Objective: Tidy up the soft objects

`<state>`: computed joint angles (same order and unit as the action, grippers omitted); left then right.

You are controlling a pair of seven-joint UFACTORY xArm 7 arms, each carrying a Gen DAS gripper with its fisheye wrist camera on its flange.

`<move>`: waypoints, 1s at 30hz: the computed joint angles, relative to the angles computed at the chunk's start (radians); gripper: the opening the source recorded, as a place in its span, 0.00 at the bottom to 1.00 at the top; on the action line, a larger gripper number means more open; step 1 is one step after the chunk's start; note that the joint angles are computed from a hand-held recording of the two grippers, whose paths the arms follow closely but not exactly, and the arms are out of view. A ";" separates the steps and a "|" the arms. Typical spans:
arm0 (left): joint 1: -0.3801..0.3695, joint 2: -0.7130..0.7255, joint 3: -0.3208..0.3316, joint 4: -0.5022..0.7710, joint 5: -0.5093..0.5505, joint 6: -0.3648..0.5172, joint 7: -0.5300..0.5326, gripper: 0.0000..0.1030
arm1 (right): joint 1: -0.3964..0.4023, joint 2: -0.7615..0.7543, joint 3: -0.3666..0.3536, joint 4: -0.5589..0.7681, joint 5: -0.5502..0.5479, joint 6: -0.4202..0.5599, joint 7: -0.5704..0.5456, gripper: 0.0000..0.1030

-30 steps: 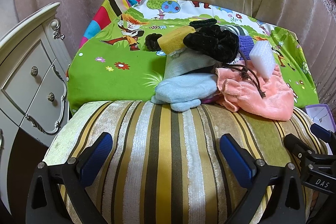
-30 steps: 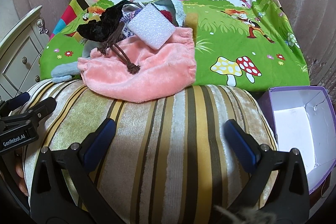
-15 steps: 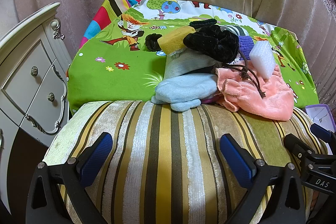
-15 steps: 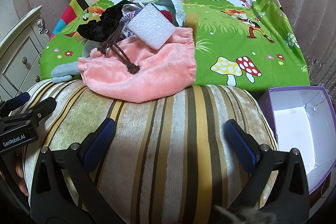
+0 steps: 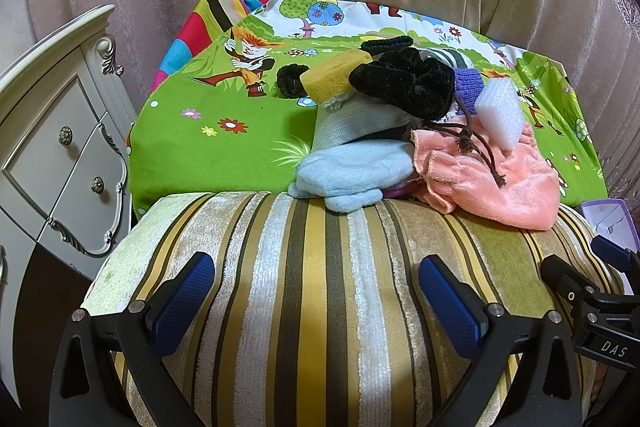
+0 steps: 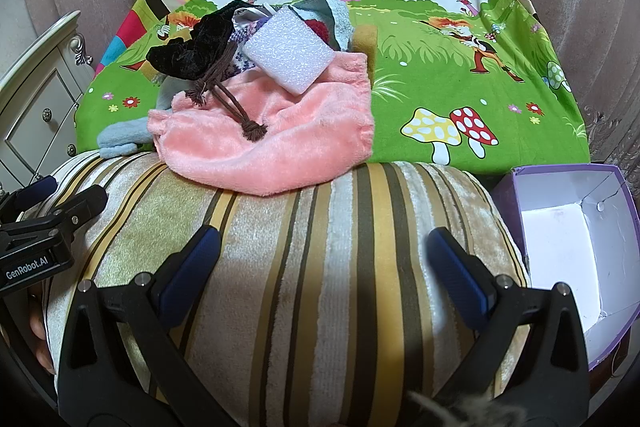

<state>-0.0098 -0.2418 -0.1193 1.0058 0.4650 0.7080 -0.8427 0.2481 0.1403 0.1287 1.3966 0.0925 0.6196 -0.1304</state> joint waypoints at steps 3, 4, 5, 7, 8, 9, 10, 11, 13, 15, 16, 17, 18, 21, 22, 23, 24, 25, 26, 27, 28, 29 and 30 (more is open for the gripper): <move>0.000 -0.002 0.001 -0.002 -0.001 -0.001 0.001 1.00 | 0.000 0.000 0.000 0.000 -0.001 0.000 0.001 1.00; 0.000 -0.002 0.001 -0.002 -0.001 -0.001 0.001 1.00 | 0.000 0.000 0.000 0.000 -0.001 -0.001 0.001 1.00; 0.000 -0.002 0.001 -0.002 -0.001 -0.001 0.001 1.00 | 0.000 0.000 0.000 0.000 -0.001 -0.001 0.001 1.00; 0.000 -0.002 0.001 -0.002 0.000 -0.001 0.001 1.00 | 0.001 0.000 0.000 0.000 -0.002 -0.001 0.001 1.00; 0.000 -0.002 0.000 -0.002 0.000 -0.001 0.000 1.00 | 0.001 0.000 0.000 0.000 -0.002 -0.001 0.001 1.00; 0.000 -0.001 0.000 -0.001 0.001 -0.001 0.000 1.00 | 0.000 0.000 0.000 0.000 -0.002 0.000 0.001 1.00; 0.000 -0.001 0.000 -0.002 0.001 -0.001 0.000 1.00 | 0.001 0.000 0.000 0.000 -0.002 0.000 0.001 1.00; 0.000 -0.001 0.000 -0.001 0.001 -0.001 0.000 1.00 | 0.001 0.001 0.000 0.001 -0.003 0.001 0.002 1.00; 0.001 -0.002 -0.001 -0.001 0.007 0.000 -0.002 1.00 | 0.001 0.000 -0.001 -0.001 -0.006 -0.001 0.003 1.00; 0.001 -0.004 -0.002 -0.001 0.008 0.000 -0.004 1.00 | 0.004 0.001 -0.002 0.000 -0.019 0.000 0.011 1.00; 0.001 -0.005 -0.001 -0.001 0.008 -0.001 -0.004 1.00 | 0.006 0.002 -0.002 0.001 -0.025 0.001 0.015 1.00; 0.001 -0.006 0.000 -0.002 0.005 -0.004 -0.003 1.00 | 0.006 0.002 -0.003 0.003 -0.029 0.004 0.017 1.00; 0.001 -0.007 0.001 -0.003 0.003 -0.007 -0.003 1.00 | 0.006 0.004 -0.003 0.006 -0.031 0.009 0.018 1.00; 0.004 -0.010 0.000 -0.004 0.001 -0.013 -0.011 1.00 | 0.003 0.009 -0.001 0.021 -0.020 0.032 0.009 1.00; 0.005 -0.009 -0.002 -0.002 0.004 -0.012 -0.014 1.00 | 0.001 0.013 0.000 0.030 -0.012 0.045 0.001 1.00; 0.006 -0.008 -0.002 0.001 0.004 -0.013 -0.013 1.00 | -0.005 0.018 0.002 0.044 0.004 0.066 -0.017 1.00; 0.006 -0.010 -0.002 -0.001 0.004 -0.016 -0.016 1.00 | -0.010 0.024 0.003 0.058 0.021 0.087 -0.032 1.00; 0.005 -0.012 0.003 -0.003 -0.005 -0.030 -0.011 0.99 | -0.013 0.030 0.004 0.070 0.034 0.103 -0.041 1.00; 0.003 -0.011 0.010 -0.004 -0.021 -0.044 -0.001 0.98 | -0.017 0.038 0.004 0.087 0.047 0.125 -0.050 1.00; 0.002 -0.009 0.019 -0.002 -0.042 -0.059 0.013 0.96 | -0.018 0.045 0.003 0.100 0.054 0.141 -0.056 1.00; 0.001 -0.004 0.027 0.002 -0.064 -0.074 0.025 0.94 | -0.017 0.049 0.003 0.107 0.052 0.149 -0.058 1.00; 0.001 0.002 0.034 0.010 -0.086 -0.091 0.038 0.91 | -0.016 0.049 0.002 0.108 0.050 0.149 -0.057 1.00; 0.001 0.011 0.041 0.018 -0.108 -0.108 0.052 0.89 | -0.016 0.045 0.002 0.104 0.053 0.141 -0.058 1.00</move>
